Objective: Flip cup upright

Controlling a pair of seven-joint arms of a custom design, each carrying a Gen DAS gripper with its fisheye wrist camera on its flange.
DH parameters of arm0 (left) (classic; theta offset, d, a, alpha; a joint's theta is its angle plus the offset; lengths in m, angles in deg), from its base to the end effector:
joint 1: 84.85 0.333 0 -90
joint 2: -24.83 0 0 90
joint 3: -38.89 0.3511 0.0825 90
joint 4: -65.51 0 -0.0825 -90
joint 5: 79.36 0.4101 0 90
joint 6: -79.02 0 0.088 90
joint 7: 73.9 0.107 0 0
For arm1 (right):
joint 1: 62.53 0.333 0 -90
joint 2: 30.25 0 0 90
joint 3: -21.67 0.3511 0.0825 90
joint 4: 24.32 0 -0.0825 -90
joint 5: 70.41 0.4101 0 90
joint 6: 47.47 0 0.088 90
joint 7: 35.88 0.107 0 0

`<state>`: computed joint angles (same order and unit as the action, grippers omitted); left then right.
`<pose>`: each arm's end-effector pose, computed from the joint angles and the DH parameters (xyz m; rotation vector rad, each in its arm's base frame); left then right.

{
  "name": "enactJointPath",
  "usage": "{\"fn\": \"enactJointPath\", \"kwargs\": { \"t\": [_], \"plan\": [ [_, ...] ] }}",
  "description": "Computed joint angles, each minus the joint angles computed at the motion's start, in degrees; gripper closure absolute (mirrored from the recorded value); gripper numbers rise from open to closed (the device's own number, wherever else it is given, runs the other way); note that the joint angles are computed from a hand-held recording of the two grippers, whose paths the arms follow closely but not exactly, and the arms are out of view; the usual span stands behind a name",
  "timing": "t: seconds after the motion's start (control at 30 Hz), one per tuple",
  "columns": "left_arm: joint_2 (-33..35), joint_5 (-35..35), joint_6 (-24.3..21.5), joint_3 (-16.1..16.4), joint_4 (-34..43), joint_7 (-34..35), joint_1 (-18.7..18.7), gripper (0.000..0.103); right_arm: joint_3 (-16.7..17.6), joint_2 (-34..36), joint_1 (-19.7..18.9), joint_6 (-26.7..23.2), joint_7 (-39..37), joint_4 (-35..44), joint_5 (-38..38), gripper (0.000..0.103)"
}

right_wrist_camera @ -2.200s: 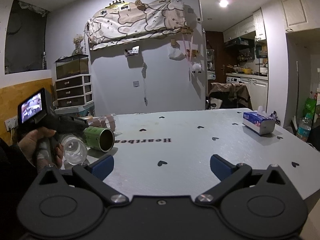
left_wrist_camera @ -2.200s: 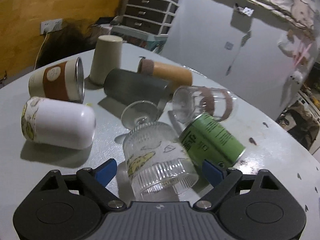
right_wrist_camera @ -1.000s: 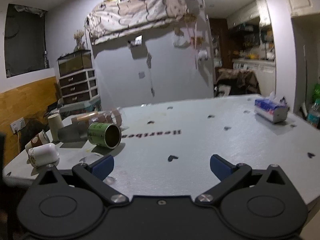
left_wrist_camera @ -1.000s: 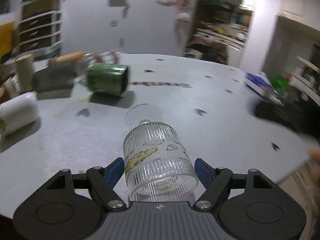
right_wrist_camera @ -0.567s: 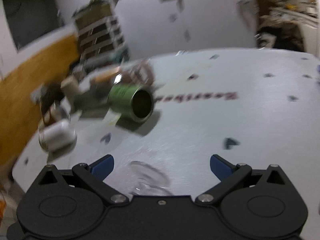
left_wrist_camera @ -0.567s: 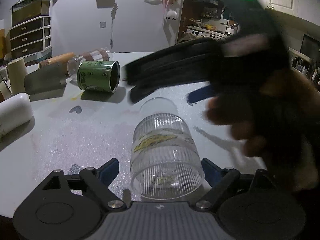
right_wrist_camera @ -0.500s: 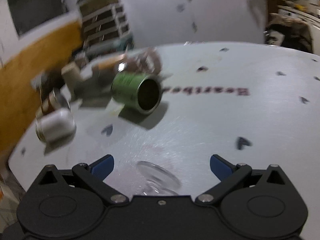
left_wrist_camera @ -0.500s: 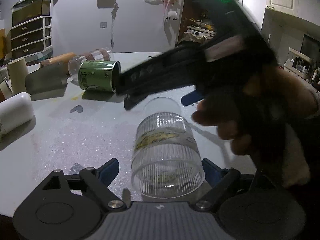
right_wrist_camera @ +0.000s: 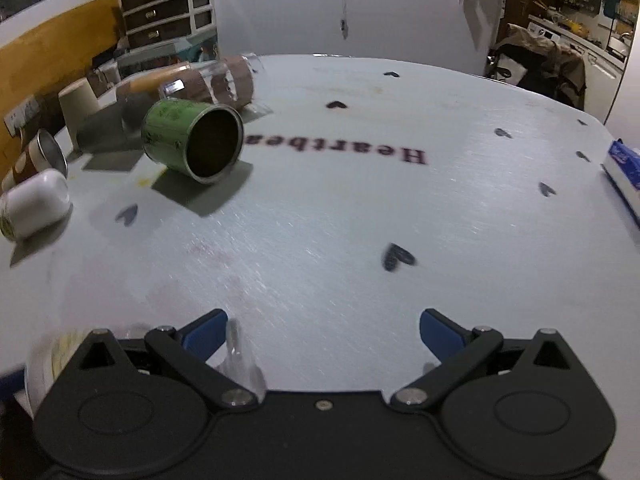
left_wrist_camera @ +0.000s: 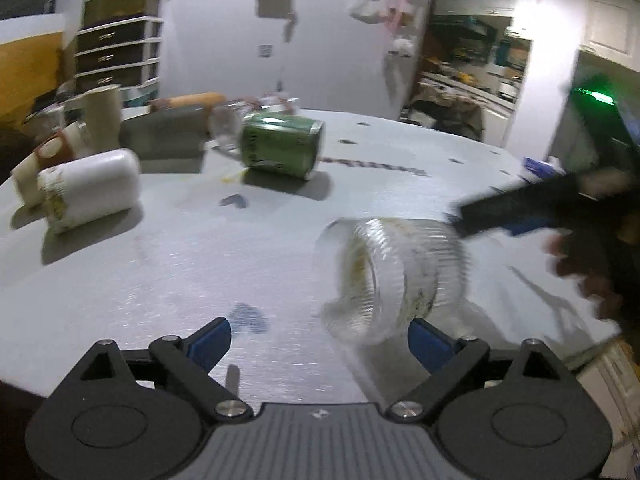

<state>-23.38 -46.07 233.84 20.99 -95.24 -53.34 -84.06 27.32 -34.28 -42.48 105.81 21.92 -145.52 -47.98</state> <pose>0.3246 -0.1261 0.5048 -2.0117 1.2215 -0.7413 0.5391 0.2480 0.5384 -2.2770 1.0334 -0.3660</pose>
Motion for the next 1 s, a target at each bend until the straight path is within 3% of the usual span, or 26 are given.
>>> {"fn": "enactJointPath", "kwargs": {
  "t": [0.1,0.3,0.43,0.63,0.73,0.83,1.0],
  "plan": [
    [0.1,0.5,0.4,-0.1,-0.2,-1.2,1.6,0.008,-0.6,-2.3,-0.2,0.3,-2.7,-2.3,0.4,0.000],
    [1.8,2.4,2.3,-0.3,0.9,-3.3,4.7,0.008,-2.6,-6.7,0.8,-4.2,-12.5,-5.6,9.1,0.000],
    [3.7,1.8,4.2,1.1,1.8,-3.4,5.0,0.008,-4.2,-8.8,1.4,-10.3,-16.9,-6.1,15.8,0.000],
    [3.8,1.4,5.0,0.7,2.0,-3.9,5.7,0.008,-4.3,-10.6,1.4,-13.1,-20.5,-7.1,21.6,0.000],
    [3.0,0.7,5.5,0.9,1.1,-4.5,5.6,0.008,-4.2,-9.5,0.9,-13.6,-18.2,-5.2,23.7,0.000],
    [2.6,0.1,5.7,0.9,0.6,-4.7,5.6,0.008,-4.2,-6.9,0.3,-17.2,-13.9,-1.1,25.2,0.000],
    [1.5,0.5,5.4,0.2,0.2,-4.1,5.9,0.008,-2.9,2.6,-2.2,-28.5,6.7,10.5,20.8,0.004]
  ]
}}
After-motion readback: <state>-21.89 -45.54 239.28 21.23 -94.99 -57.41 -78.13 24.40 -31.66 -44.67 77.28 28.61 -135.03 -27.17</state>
